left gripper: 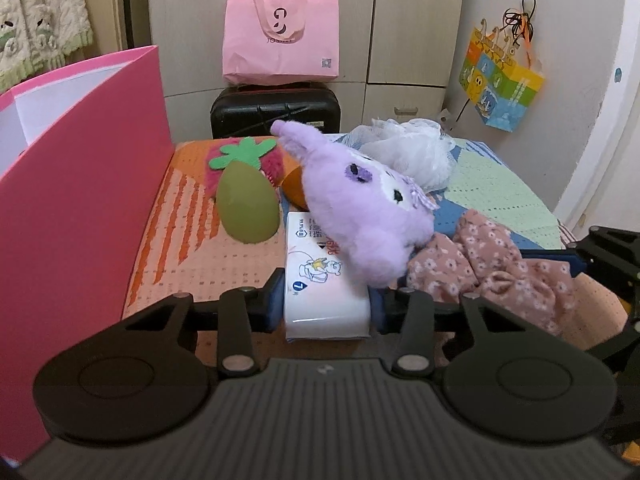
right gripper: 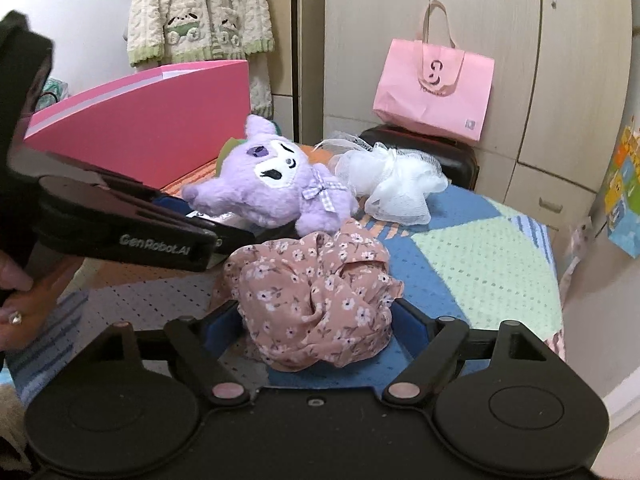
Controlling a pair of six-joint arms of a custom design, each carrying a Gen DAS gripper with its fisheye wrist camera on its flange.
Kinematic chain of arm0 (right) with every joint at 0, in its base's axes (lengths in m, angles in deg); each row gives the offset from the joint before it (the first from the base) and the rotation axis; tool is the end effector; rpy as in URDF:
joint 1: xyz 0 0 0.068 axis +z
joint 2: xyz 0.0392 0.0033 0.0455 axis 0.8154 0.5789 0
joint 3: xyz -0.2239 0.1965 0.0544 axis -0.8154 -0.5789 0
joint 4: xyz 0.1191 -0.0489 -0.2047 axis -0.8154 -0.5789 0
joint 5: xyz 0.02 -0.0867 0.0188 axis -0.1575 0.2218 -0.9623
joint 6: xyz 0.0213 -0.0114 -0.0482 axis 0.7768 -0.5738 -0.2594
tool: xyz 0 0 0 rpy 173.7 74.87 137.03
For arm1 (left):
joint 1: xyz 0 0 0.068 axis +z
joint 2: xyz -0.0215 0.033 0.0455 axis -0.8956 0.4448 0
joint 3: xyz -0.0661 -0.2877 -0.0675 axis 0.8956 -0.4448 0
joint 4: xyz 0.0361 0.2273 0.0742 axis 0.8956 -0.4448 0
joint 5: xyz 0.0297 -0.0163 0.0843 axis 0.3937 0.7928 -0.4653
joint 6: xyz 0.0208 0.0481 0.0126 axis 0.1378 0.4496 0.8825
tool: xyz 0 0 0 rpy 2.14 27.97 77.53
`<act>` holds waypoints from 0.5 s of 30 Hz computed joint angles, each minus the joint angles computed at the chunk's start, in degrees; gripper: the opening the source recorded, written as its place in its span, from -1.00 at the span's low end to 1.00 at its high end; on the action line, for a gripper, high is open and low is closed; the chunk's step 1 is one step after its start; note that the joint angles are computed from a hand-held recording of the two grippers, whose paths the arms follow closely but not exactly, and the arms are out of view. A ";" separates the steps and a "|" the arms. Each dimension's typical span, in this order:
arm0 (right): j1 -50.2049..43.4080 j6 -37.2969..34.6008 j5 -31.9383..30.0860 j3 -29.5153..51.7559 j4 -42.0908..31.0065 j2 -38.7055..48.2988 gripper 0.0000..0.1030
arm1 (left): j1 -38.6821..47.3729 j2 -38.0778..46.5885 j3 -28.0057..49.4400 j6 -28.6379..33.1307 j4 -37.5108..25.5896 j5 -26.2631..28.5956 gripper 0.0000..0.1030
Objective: Organize soft objects
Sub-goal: 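Close the left tool on the white tissue pack while the right tool grasps the pink floral cloth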
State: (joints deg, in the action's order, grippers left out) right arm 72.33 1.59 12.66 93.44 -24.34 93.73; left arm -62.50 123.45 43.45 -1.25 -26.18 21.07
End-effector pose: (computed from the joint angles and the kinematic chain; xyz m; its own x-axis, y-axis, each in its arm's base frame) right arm 0.2699 0.0894 0.1229 -0.6074 -0.2227 -0.7626 -0.3815 0.9237 0.0341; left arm 0.3111 -0.0042 0.1118 -0.6443 0.1718 -0.7453 0.3181 0.9463 -0.0569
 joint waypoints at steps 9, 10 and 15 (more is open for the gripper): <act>2.40 3.27 0.93 -2.76 2.58 -1.61 -0.56 | 1.40 -4.83 -2.19 0.97 -4.11 -1.43 -0.23; 2.35 4.05 0.89 -3.08 2.77 -1.87 -0.59 | 1.55 -5.43 -2.10 1.15 -5.27 -1.78 -0.23; 2.90 6.73 3.00 -5.19 4.06 -3.11 -0.62 | 2.63 -9.30 -0.96 2.17 -13.45 -2.79 -0.23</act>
State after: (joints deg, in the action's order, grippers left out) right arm 75.23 8.32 15.66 88.25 -20.28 90.62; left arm -59.87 114.15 42.49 0.93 -39.63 18.28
